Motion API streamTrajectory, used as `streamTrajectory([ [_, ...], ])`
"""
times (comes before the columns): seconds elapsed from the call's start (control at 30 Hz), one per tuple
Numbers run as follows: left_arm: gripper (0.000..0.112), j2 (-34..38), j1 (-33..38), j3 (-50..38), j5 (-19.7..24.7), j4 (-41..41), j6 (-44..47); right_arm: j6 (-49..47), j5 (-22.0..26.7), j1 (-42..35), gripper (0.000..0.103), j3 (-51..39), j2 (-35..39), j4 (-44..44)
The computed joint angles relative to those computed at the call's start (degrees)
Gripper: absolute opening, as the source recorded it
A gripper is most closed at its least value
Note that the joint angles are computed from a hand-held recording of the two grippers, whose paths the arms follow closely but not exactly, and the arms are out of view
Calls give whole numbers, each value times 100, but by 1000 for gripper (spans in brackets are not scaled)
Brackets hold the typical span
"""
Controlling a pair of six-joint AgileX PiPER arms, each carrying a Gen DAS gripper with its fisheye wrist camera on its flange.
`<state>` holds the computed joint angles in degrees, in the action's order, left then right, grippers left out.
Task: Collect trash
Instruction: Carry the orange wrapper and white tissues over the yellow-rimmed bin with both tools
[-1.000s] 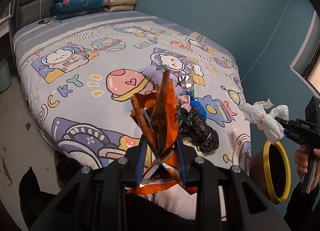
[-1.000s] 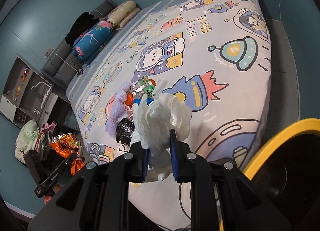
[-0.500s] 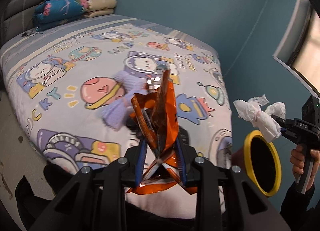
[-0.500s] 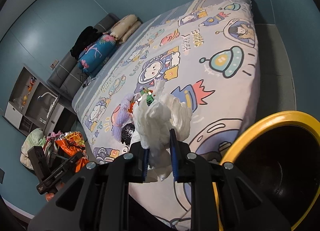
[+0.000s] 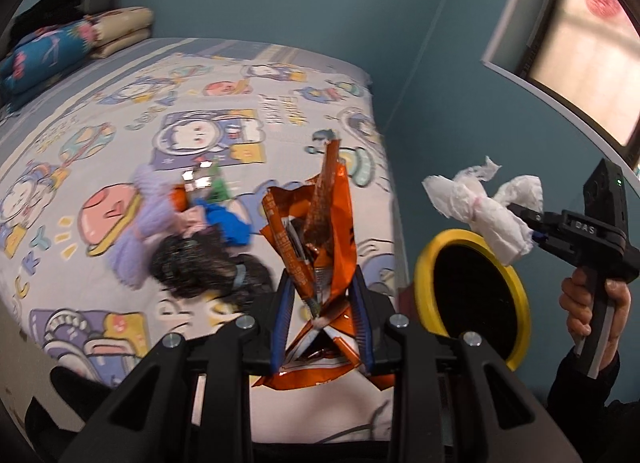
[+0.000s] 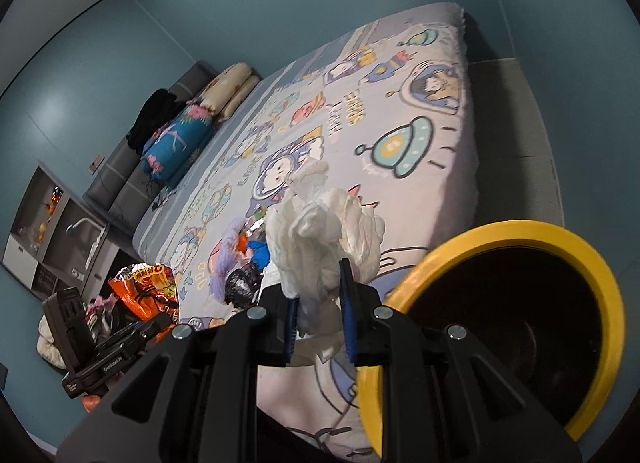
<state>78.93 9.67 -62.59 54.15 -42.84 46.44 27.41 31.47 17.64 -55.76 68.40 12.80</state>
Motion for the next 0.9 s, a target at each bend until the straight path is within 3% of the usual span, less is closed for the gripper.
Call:
streamTrajectory([
  [0.3,26,55,-1645,-106,-402,458,-734,436,278,-480,17,437,-609,-458],
  [0.43,26,205,-2156,-218,-484,552,-937,228,338,-776,18,570,-702,-265],
  [0.9,26,788,-3339,-663,-727,626,-1320,-18,311,-1212,18,1011,-830,-134],
])
